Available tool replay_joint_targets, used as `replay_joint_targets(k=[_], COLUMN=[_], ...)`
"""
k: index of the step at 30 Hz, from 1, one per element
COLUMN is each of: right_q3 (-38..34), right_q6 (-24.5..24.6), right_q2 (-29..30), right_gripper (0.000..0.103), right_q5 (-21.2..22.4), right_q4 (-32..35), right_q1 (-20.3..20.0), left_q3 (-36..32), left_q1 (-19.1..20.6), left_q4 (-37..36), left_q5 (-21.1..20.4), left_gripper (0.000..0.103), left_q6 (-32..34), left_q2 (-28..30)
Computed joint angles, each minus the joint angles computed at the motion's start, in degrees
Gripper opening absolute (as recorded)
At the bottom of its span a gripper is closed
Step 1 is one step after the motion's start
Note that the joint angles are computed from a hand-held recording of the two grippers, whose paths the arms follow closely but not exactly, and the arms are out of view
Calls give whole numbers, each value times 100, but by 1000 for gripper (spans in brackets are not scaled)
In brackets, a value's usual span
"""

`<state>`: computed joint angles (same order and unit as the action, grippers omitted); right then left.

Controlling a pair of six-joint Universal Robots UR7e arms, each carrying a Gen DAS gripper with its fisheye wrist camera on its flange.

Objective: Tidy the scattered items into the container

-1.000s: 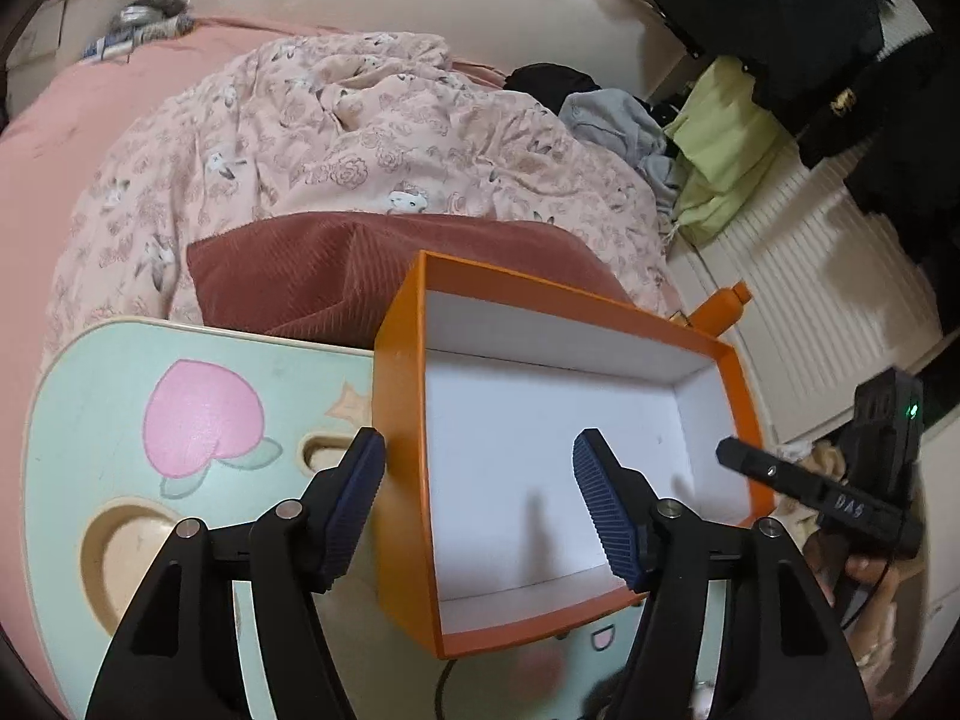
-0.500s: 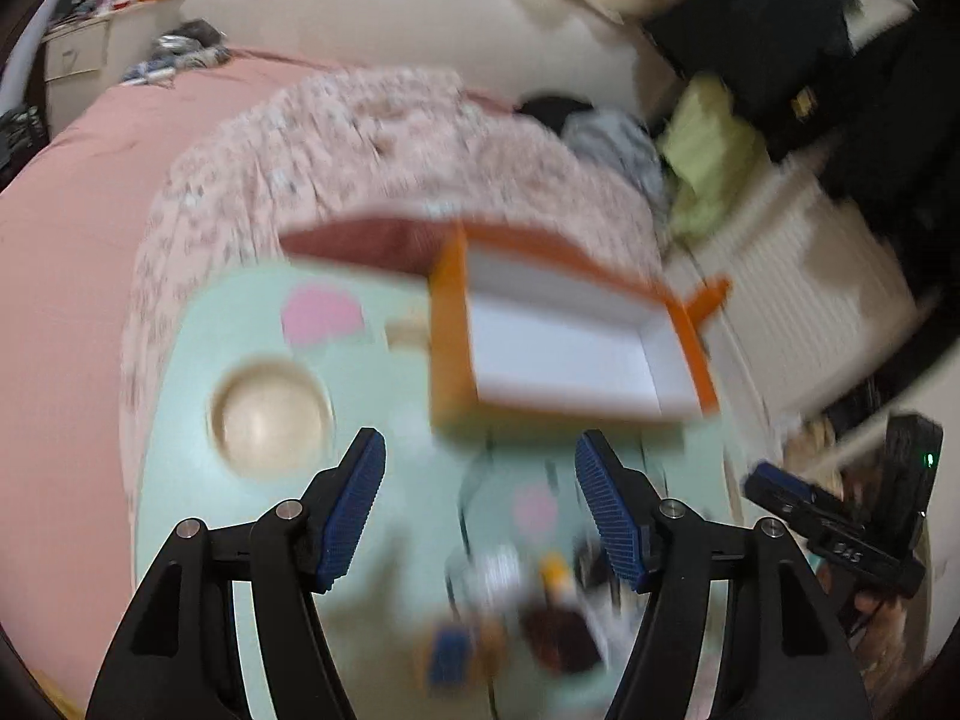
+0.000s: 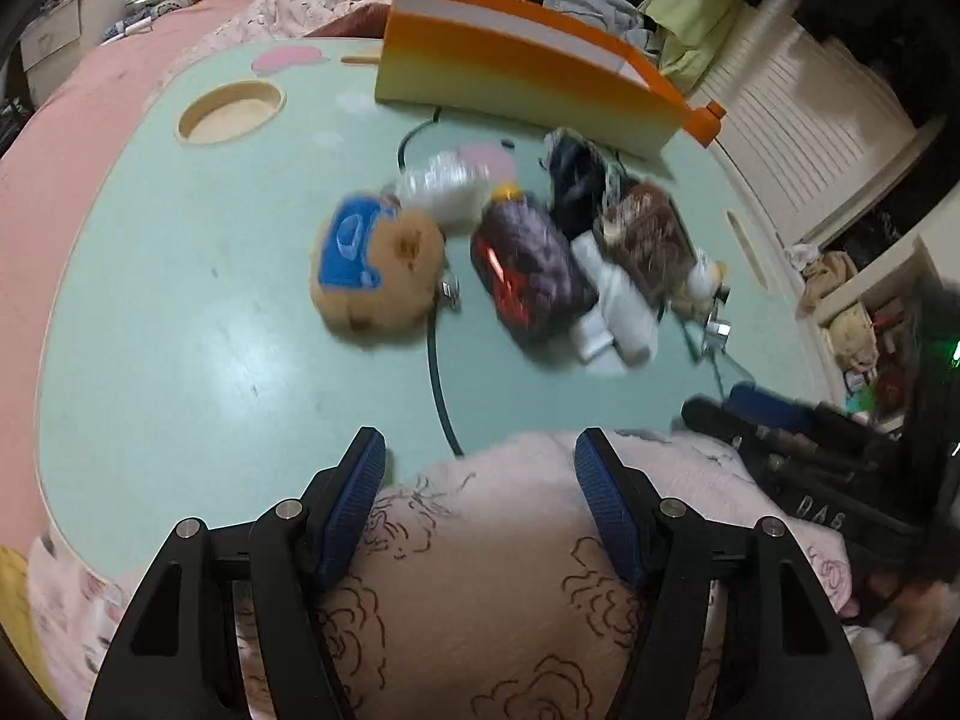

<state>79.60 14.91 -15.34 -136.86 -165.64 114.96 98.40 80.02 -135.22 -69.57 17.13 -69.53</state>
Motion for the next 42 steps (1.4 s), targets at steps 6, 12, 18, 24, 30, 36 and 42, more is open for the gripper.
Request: replay_joint_targets(k=[6,12,18,24,30,36,42], right_q3=[-93,-251,-268,-88,-220,-293,-138], right_q6=[-18,-17,-93,-160,623,618,523], right_q2=[69,143,124,-21,-92,-83,-141], right_gripper=[57,57,60,81,103,103,103], right_q5=[-27,-74,-2,429,187,197,307], right_q4=[290,478,521,343,1186,1333,958], right_q1=[40,77,58,-43,-106,-115,-135], left_q3=[102,-91,-79,-139,-180,-310,-242], left_q1=[-118,-77,-83,-71,-92,-46,2], left_q4=[-256,91,105,183,303,484,322], left_q5=[495,494,569,615,685,845,607], left_gripper=[67,76,82,90,91,103,103], left_q6=[69,-198,-212,-326,-376,-606,-747], left_q2=[7,110,110,137,164,196,13])
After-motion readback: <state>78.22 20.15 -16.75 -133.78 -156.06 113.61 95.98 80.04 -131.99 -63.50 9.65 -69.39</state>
